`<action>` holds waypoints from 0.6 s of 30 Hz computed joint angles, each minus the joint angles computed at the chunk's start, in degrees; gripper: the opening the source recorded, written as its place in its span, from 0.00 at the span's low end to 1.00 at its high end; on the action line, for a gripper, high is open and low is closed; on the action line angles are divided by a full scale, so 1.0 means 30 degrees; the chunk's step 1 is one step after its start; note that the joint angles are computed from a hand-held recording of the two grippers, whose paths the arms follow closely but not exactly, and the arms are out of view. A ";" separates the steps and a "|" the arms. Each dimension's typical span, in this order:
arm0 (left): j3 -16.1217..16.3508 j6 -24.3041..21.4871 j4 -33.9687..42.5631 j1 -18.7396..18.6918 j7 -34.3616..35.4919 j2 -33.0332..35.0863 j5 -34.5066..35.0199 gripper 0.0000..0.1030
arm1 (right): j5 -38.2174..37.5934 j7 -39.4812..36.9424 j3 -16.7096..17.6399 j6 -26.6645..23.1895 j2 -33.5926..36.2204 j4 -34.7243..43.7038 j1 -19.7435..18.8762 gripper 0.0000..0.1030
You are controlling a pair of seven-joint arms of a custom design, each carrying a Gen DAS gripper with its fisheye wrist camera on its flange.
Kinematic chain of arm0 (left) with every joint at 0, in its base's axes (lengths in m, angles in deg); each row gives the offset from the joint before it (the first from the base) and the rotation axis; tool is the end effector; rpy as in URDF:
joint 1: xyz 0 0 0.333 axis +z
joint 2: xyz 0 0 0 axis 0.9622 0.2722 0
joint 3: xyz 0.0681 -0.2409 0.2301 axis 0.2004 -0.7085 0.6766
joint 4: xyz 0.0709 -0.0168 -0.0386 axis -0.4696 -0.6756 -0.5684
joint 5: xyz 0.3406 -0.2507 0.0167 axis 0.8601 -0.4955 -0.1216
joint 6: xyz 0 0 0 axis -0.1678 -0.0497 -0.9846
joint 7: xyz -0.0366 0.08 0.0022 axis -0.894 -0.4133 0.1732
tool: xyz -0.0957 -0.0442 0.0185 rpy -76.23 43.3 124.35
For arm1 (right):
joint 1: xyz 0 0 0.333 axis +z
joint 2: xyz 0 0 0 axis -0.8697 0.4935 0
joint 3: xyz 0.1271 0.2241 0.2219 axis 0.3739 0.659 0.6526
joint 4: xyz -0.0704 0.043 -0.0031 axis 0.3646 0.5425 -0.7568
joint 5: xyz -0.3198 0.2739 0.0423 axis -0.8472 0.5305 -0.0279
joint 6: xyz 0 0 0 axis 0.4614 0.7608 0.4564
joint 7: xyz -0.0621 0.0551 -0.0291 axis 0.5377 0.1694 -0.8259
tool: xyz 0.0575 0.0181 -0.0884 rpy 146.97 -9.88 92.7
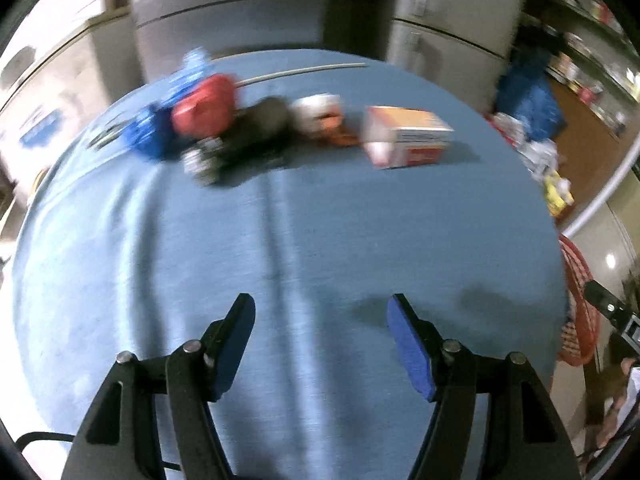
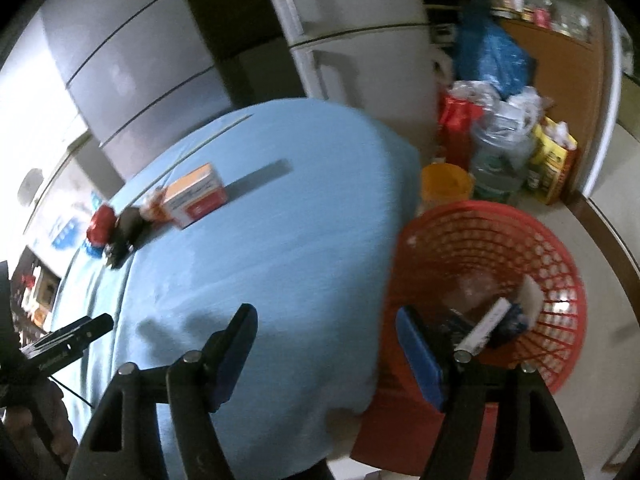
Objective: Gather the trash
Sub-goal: 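Move both grippers back over the table toward the orange-white box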
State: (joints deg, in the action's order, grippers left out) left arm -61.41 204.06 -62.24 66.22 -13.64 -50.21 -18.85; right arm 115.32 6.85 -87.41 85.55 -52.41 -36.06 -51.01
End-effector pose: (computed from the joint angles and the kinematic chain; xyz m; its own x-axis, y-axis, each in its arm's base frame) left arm 0.5482 -0.1999 0.4586 0.2730 -0.9586 0.0814 -0.7985 -0.2730 -0.5366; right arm 0.5835 0.0716 0.4790 0.2193 -0.9355 -0.2770 -0.8054 -0.0133 -0.5926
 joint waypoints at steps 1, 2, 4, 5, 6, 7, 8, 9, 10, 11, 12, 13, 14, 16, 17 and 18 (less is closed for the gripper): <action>0.0133 0.0009 -0.0412 0.0154 -0.0371 -0.0307 0.0158 0.67 | -0.0062 0.0008 0.0079 -0.0088 0.0121 0.0162 0.0078 0.73; 0.0174 -0.0048 -0.0676 0.0281 -0.0735 -0.0531 0.0387 0.67 | -0.0124 -0.0072 0.0213 -0.0225 0.0298 0.0417 0.0217 0.73; 0.0284 -0.0096 -0.1337 0.0610 -0.1416 -0.1092 0.0797 0.67 | -0.0129 -0.0435 0.0409 -0.0405 0.0554 0.0820 0.0444 0.73; 0.0293 -0.0016 -0.1627 0.0726 -0.1614 -0.1290 0.0857 0.67 | -0.0067 -0.0639 0.0498 -0.0522 0.0730 0.1077 0.0547 0.73; 0.0346 0.0062 -0.1874 0.0851 -0.1734 -0.1473 0.0771 0.67 | 0.0128 -0.0965 0.0617 -0.0773 0.1044 0.1533 0.0679 0.73; 0.0371 0.0175 -0.2003 0.0957 -0.1796 -0.1537 0.0702 0.67 | 0.0161 -0.1111 0.0737 -0.0946 0.1368 0.1978 0.0783 0.73; 0.0363 0.0150 -0.2100 0.1038 -0.1863 -0.1651 0.0643 0.67 | 0.0155 -0.1259 0.0866 -0.1099 0.1741 0.2478 0.0881 0.73; 0.0342 0.0154 -0.2216 0.1115 -0.1935 -0.1748 0.0661 0.67 | 0.0208 -0.1452 0.0993 -0.1283 0.2117 0.2993 0.0953 0.73; 0.0350 0.0261 -0.2329 0.1169 -0.1885 -0.1792 0.0605 0.67 | 0.0045 -0.1462 0.1128 -0.1376 0.2523 0.3522 0.1050 0.74; 0.0326 0.0325 -0.2383 0.1179 -0.1821 -0.1787 0.0503 0.67 | -0.0317 -0.1265 0.1248 -0.1399 0.2966 0.4090 0.1169 0.75; 0.0310 0.0358 -0.2432 0.1197 -0.1753 -0.1794 0.0445 0.67 | -0.0385 -0.1317 0.1388 -0.1509 0.3366 0.4636 0.1229 0.76; 0.0287 0.0368 -0.2485 0.1206 -0.1687 -0.1825 0.0406 0.67 | -0.0301 -0.1523 0.1553 -0.1827 0.3897 0.5374 0.1246 0.77; 0.0247 0.0355 -0.2462 0.1201 -0.1628 -0.1787 0.0384 0.67 | -0.0484 -0.1531 0.1679 -0.2001 0.4429 0.6085 0.1316 0.77; 0.0241 0.0429 -0.2490 0.1206 -0.1489 -0.1788 0.0314 0.67 | -0.1329 -0.1277 0.1857 -0.1838 0.5441 0.7324 0.1602 0.77; 0.0257 0.0485 -0.2508 0.1211 -0.1373 -0.1790 0.0256 0.67 | -0.1708 -0.1066 0.1915 -0.1918 0.5923 0.7976 0.1696 0.78; 0.0256 0.0520 -0.2518 0.1223 -0.1319 -0.1797 0.0232 0.67 | -0.2068 -0.0825 0.1968 -0.2021 0.6490 0.8725 0.1786 0.78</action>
State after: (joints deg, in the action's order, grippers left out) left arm -60.65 205.62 -69.79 69.89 -17.60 -55.61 -18.15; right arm 109.12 4.38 -81.50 79.49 -32.94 -9.88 -45.65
